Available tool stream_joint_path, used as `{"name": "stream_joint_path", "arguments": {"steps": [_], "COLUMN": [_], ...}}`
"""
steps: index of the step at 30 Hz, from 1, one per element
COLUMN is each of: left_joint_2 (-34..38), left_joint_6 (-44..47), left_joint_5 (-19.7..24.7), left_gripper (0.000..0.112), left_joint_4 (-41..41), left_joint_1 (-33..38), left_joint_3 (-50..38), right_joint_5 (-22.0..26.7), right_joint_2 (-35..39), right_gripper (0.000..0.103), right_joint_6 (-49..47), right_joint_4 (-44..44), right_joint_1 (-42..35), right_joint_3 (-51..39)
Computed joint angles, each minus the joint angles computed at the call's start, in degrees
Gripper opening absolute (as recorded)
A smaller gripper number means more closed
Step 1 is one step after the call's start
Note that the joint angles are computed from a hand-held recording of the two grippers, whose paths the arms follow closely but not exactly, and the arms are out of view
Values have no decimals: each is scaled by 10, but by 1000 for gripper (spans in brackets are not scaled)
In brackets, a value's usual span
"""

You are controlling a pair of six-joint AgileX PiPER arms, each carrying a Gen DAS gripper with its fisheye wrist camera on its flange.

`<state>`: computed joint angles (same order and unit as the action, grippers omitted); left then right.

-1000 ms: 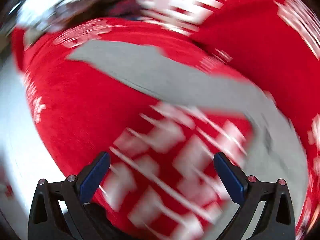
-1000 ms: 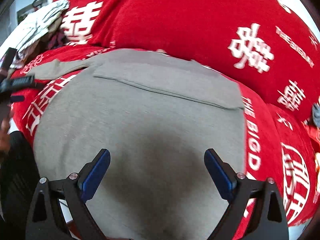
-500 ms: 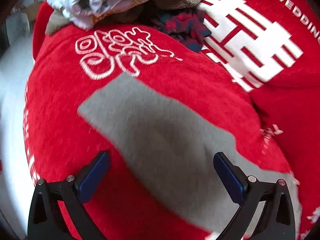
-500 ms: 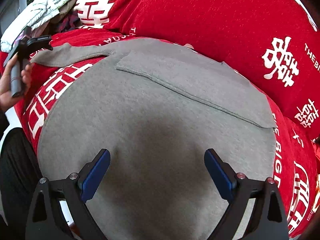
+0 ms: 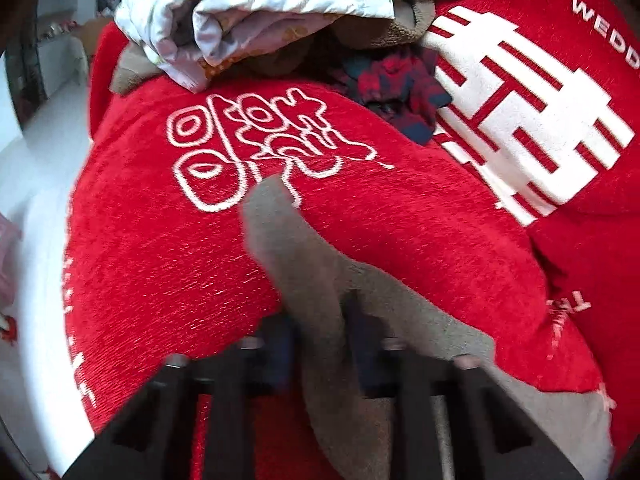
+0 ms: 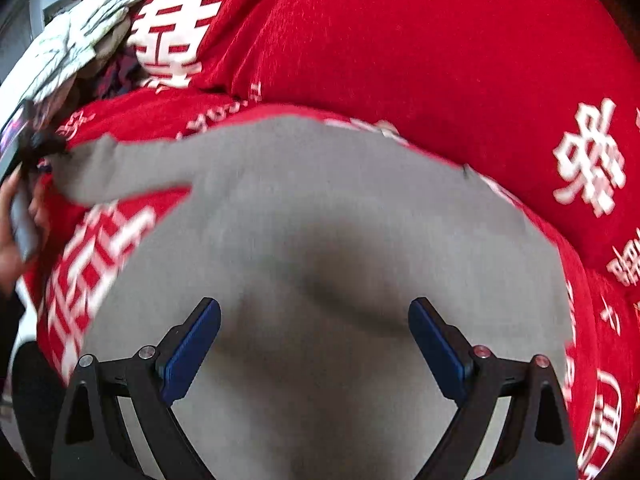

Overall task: Fold small clothes
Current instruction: 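Lift the held sleeve with the left gripper and carry it toward the right gripper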

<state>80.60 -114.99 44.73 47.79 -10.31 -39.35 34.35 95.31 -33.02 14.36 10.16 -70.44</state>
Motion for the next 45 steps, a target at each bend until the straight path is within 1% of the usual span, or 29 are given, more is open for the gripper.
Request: {"name": "stream_joint_path", "arguments": {"steps": [1, 4, 7, 9, 12, 13, 14, 15, 16, 17, 18, 19, 20, 21, 22, 23, 25, 26, 29, 31, 34, 42, 45], "left_joint_2": [-15, -46, -84, -99, -113, -118, -122, -126, -129, -134, -137, -138, -135, -128, -118, -104, -77, -64, -6, 29, 88, 223, 263], "left_joint_6": [4, 12, -4, -15, -8, -2, 1, 7, 10, 11, 13, 16, 19, 23, 29, 37, 55, 61, 113, 137, 178, 241, 262], "left_joint_5": [-22, -67, -99, -99, -92, -88, -82, -70, -56, -42, -21, -3, 21, 43, 60, 74, 90, 94, 106, 114, 133, 211, 238], "left_gripper": [15, 13, 13, 13, 13, 13, 13, 13, 13, 13, 13, 13, 13, 13, 13, 13, 13, 13, 13, 13, 13, 13, 13], "left_joint_4": [-1, -7, 1, 12, 13, 11, 10, 8, 10, 13, 16, 17, 19, 19, 20, 19, 11, 7, -31, -47, -72, -96, -106], "left_joint_1": [10, 32, 32, 20, 7, 4, 0, -7, -17, -28, -46, -60, -79, -98, -114, -129, -148, -154, -164, -172, -186, -240, -256], "left_joint_3": [13, 36, 62, 68, 64, 57, 52, 41, 31, 23, 8, -3, -20, -37, -56, -77, -114, -130, -201, -242, -312, -494, -556], "right_joint_5": [4, 33, 65, 77, 87, 110, 121, 108, 105, 125, 132, 115, 78, 44, 29, 29, 32, 26, 4, 4, 3, -18, -13], "right_joint_2": [21, 98, 164, 206, 263, 291, 310, 307, 303, 307, 298, 279, 253, 230, 217, 208, 187, 166, 112, 89, 50, 38, 26], "right_gripper": [96, 96, 96, 96, 96, 96, 96, 96, 96, 96, 95, 95, 95, 95, 95, 95, 95, 95, 95, 95, 95, 95, 95], "right_joint_6": [21, 75, 116, 168, 239, 262, 278, 285, 269, 231, 187, 159, 146, 156, 173, 180, 157, 130, 61, 15, -78, -176, -214], "right_joint_4": [-14, -41, -53, -92, -170, -200, -218, -213, -188, -147, -101, -78, -77, -100, -120, -122, -82, -52, -5, 31, 110, 178, 214], "right_joint_1": [13, 53, 83, 109, 149, 164, 176, 180, 180, 177, 173, 169, 168, 167, 161, 151, 114, 89, 35, 1, -65, -161, -184], "right_joint_3": [-27, -133, -224, -279, -343, -375, -390, -384, -381, -393, -382, -356, -314, -277, -257, -249, -227, -201, -136, -112, -57, 22, 38]}}
